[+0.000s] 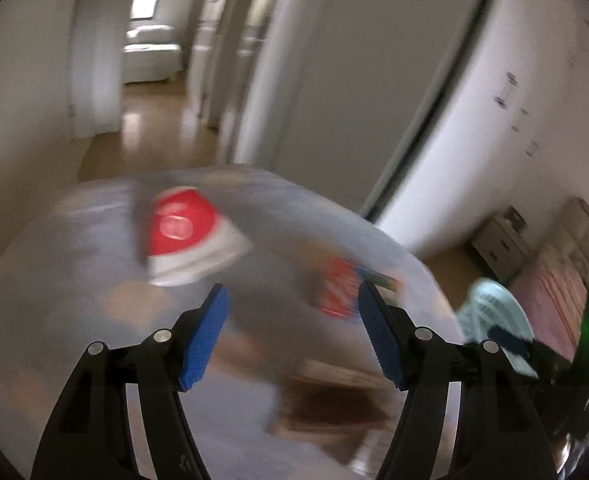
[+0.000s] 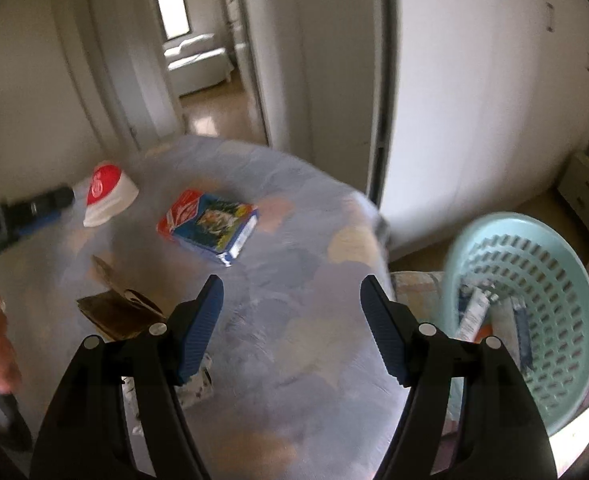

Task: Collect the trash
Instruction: 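Grasp the red paper cup with left tool while right tool grasps the tiger card box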

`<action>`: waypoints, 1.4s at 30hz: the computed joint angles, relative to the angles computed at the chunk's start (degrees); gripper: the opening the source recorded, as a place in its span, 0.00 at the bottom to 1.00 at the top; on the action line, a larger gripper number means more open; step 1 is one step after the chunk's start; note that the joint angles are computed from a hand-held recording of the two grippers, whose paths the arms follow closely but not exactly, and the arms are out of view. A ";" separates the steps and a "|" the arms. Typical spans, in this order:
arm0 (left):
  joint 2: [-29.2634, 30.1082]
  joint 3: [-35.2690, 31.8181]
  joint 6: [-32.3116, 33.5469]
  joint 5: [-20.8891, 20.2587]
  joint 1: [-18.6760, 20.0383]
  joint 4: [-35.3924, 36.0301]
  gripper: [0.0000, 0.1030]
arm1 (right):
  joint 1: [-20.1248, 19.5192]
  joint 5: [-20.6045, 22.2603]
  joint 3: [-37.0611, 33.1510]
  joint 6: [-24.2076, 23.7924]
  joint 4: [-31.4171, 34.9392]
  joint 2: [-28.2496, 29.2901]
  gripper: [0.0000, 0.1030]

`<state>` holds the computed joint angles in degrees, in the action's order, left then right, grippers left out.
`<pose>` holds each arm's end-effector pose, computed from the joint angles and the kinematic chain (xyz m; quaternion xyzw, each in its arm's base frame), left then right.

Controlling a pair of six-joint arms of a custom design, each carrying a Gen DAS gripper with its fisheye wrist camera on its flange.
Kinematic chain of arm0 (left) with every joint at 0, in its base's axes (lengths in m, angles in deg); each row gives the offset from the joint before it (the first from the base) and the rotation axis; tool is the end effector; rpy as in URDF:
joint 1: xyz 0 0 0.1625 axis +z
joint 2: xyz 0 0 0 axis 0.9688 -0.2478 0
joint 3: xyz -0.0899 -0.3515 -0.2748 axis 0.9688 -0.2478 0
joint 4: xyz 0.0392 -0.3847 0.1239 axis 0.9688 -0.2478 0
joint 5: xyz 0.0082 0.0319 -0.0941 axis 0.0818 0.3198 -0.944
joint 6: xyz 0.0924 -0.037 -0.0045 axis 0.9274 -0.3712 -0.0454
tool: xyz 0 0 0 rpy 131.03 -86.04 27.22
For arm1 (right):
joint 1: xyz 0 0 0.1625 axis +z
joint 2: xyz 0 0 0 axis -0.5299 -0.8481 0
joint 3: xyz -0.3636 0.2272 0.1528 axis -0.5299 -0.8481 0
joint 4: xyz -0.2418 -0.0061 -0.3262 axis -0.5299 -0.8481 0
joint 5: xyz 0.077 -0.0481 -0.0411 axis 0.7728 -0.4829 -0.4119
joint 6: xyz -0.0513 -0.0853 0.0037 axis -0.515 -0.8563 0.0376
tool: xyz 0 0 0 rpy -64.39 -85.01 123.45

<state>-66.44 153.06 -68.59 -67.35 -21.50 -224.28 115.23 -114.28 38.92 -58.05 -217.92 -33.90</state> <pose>-0.2435 -0.6512 0.0021 0.2209 0.9111 -0.3046 0.1684 0.0206 -0.5784 0.2215 0.0580 -0.8594 0.3807 0.3363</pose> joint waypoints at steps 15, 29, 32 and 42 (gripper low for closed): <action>5.19 -15.48 -2.83 7.23 6.51 11.98 0.75 | 1.24 -6.20 -12.09 -13.83 5.52 9.87 0.77; 6.25 -15.32 1.65 6.55 6.10 10.84 0.71 | 1.62 -4.06 -21.67 -20.65 12.41 13.40 0.89; 6.26 -15.26 1.93 6.35 6.23 10.67 0.68 | 1.21 -2.86 -23.20 -20.36 15.53 13.09 0.90; 6.95 -16.35 3.13 5.16 6.70 10.81 0.59 | 0.92 0.41 -28.59 -16.70 25.93 13.52 0.89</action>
